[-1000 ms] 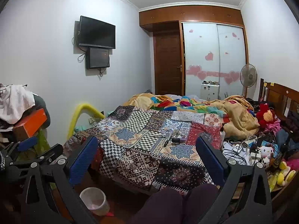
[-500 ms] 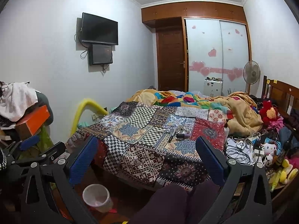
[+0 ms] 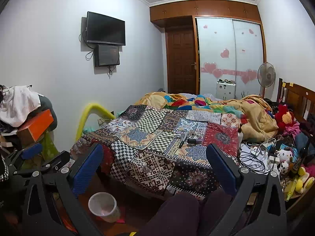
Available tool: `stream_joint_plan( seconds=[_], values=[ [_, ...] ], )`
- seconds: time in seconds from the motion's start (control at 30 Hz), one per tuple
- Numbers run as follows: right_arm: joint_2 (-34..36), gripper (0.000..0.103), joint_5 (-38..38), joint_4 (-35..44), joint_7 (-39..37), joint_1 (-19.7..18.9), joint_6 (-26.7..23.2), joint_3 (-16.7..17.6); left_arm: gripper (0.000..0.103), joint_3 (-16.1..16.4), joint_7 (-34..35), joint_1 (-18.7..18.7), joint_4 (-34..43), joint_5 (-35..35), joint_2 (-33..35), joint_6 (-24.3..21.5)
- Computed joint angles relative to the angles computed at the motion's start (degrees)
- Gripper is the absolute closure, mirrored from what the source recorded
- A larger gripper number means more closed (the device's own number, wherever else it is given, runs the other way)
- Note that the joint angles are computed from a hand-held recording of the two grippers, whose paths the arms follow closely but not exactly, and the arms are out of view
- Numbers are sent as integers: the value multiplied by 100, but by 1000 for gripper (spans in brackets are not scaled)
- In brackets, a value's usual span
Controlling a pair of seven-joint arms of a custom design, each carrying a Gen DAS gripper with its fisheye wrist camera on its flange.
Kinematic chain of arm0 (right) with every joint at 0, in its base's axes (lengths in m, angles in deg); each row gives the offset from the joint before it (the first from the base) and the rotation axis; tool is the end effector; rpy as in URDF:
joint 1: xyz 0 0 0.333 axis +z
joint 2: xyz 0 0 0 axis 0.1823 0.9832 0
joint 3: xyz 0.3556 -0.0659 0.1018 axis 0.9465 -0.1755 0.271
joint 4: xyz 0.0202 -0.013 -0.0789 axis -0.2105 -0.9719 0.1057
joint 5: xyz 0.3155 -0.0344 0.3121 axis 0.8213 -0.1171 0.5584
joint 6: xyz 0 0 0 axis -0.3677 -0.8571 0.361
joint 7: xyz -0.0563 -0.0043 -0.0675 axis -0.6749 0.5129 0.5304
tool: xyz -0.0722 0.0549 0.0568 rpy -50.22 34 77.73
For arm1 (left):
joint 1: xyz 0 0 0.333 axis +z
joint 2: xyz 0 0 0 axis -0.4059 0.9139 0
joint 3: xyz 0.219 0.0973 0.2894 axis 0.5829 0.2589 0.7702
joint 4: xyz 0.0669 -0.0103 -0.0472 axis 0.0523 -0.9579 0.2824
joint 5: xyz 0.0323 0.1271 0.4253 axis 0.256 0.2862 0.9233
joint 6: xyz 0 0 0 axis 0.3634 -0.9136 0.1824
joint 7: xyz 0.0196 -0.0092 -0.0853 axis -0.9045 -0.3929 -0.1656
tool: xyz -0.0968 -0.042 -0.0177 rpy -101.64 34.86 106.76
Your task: Collect trash
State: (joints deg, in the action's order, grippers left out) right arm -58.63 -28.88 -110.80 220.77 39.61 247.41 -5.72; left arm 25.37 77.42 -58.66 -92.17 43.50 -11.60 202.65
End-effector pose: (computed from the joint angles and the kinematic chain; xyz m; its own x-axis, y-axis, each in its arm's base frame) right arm 0.6873 0.2965 0.6322 0.1971 -0.9769 -0.0821 -0.3559 0.0067 -0.9345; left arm 0.6755 -0.4845 0.6160 0.0455 -0.9959 0.0778 -0.4081 -0.0896 -0.9085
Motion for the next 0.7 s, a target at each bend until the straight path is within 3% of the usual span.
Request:
stream_joint_plan(
  seconds=[0.7],
  values=[
    [-2,0,-388,34,348,111,9,-144,6,7,-14,2,-8,0,0,17]
  ],
)
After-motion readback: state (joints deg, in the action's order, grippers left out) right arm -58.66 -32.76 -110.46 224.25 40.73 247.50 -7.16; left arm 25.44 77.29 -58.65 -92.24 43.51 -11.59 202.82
